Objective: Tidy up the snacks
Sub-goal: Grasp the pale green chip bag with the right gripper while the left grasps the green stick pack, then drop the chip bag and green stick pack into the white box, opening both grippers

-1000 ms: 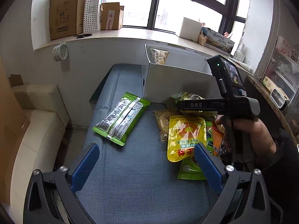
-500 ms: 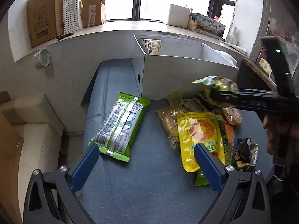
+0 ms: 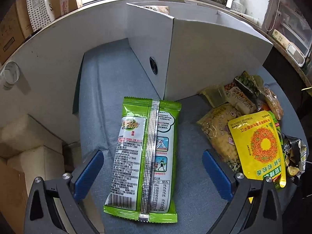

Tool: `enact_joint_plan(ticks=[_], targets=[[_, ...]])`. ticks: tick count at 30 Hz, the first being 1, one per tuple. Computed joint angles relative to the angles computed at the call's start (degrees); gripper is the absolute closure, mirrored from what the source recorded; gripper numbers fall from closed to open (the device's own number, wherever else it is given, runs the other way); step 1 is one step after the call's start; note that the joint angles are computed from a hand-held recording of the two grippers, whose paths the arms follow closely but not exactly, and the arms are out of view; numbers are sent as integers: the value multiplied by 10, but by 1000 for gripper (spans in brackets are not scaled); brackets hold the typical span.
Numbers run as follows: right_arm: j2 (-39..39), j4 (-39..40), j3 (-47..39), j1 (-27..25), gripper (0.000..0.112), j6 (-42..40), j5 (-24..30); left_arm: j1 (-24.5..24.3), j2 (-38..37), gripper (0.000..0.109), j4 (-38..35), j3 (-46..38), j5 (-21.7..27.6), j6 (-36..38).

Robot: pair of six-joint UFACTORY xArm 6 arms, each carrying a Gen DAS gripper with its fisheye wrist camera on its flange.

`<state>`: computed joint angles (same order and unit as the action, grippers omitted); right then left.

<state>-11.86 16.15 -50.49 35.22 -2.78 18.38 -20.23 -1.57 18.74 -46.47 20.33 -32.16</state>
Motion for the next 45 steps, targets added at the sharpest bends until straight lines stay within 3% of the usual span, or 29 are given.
enact_joint_plan(ticks=[4,6,8,11,14,22,25,29,35,39,45], targets=[[-11,4,11,-8,42,4,2,2,26,6,35,-19,17,-23],[-13,0,14,-10,42,10,2,3,30,15,19,-17,11,-14],[-13,-1,14,-10,42,11,3,6,18,38,40,-5,5,-35],[-10,12,14,-9,42,0,2,7,0,44,33,10,5,-37],[-7,23,13,-5,42,-12,-1,-1,-23,44,62,29,2,-68],[5,46,4,-6,42,-36,-6,-38,-156,44,194,62,16,-272],[13,23,-9,-12,42,-19,-10,-56,-166,44,234,35,14,-340],[41,-27,-51,-31,42,11,-18,-71,-131,44,276,-39,39,-391],[127,-33,-173,-66,42,11,-14,-75,-24,44,288,-195,84,-372],[218,-8,-297,-86,42,1,15,-56,58,44,249,-296,88,-323],[361,-48,-493,-103,42,42,104,-39,168,42,198,-423,119,-256]])
